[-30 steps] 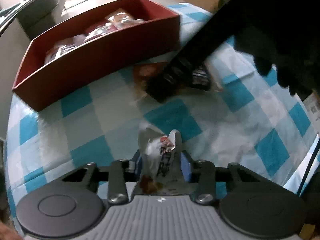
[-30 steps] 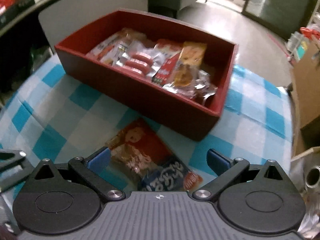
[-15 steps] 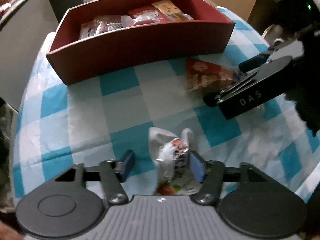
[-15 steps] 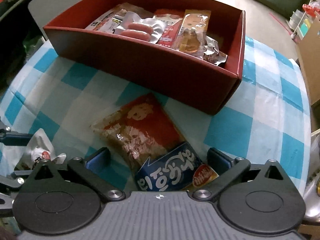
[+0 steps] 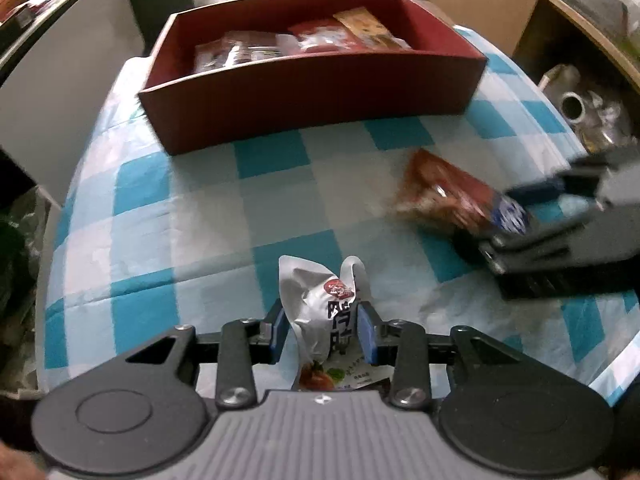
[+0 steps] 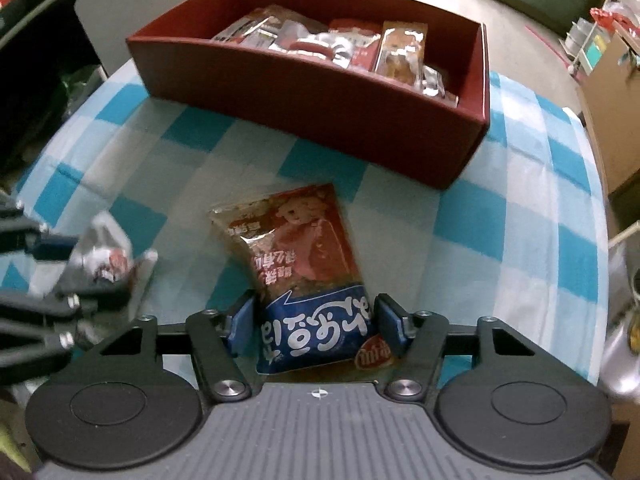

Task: Organize snacks
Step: 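Grasp the white jerky pouch with the left tool while the right tool grasps the chip bag, then lift and carry the jerky pouch and chip bag over the red box with both tools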

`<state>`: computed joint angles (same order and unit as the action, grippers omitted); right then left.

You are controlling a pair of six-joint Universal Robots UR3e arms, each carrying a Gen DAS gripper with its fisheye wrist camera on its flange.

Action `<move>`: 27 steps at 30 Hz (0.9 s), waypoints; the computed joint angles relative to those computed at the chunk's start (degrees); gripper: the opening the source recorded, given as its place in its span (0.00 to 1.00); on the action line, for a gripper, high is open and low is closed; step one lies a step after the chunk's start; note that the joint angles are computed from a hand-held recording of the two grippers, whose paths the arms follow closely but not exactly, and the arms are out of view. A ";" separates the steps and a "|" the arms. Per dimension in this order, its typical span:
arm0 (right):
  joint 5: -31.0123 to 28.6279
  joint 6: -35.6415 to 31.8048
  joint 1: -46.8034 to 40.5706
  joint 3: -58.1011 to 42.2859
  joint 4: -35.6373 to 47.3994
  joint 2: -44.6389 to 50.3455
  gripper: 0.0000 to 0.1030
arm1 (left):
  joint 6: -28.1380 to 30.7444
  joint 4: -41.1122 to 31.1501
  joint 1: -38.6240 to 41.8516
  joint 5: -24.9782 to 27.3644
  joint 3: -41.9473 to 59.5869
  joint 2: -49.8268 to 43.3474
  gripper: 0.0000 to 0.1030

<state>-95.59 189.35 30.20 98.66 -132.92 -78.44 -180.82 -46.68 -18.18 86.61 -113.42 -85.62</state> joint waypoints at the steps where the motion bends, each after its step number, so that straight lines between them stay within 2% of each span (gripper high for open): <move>1: 0.45 0.66 0.26 0.73 -0.14 -0.81 0.67 | 0.09 -0.06 0.89 -0.58 -0.68 0.88 0.30; 8: 2.32 5.97 0.57 4.18 -4.04 -4.86 0.66 | -0.09 0.67 3.57 -2.61 -1.84 3.72 0.30; 12: 5.95 7.82 -1.25 7.61 -7.46 -7.86 0.64 | 0.19 0.89 4.22 -3.45 -1.55 4.02 0.30; 13: 6.28 8.01 -1.54 7.98 -7.76 -8.13 0.64 | 0.17 0.85 4.49 -3.73 -1.39 3.99 0.28; 14: 6.17 8.34 -1.62 8.10 -7.95 -8.06 0.64 | 0.09 0.75 4.70 -3.94 -1.18 4.02 0.18; 22: 7.51 8.91 -2.37 8.70 -9.20 -8.01 0.63 | 0.11 0.23 6.02 -4.83 -0.11 3.15 0.17; 24: 7.34 8.94 -2.36 8.52 -9.13 -7.83 0.63 | 0.24 -0.51 6.95 -6.81 -0.78 3.28 0.20; 25: 7.29 8.76 -2.33 8.28 -8.89 -7.58 0.63 | -0.52 -0.79 6.89 -6.98 -0.79 2.91 0.29; 26: 7.45 8.76 -2.43 8.14 -8.73 -7.41 0.63 | -1.61 -0.97 6.34 -6.28 -0.36 1.91 0.47; 27: 7.49 8.88 -2.49 7.95 -8.64 -7.19 0.63 | -2.62 -0.46 5.44 -4.93 0.06 0.64 0.58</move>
<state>-88.10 198.23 27.71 106.61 -141.56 -85.64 -183.44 -47.14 -12.74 81.68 -113.36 -84.97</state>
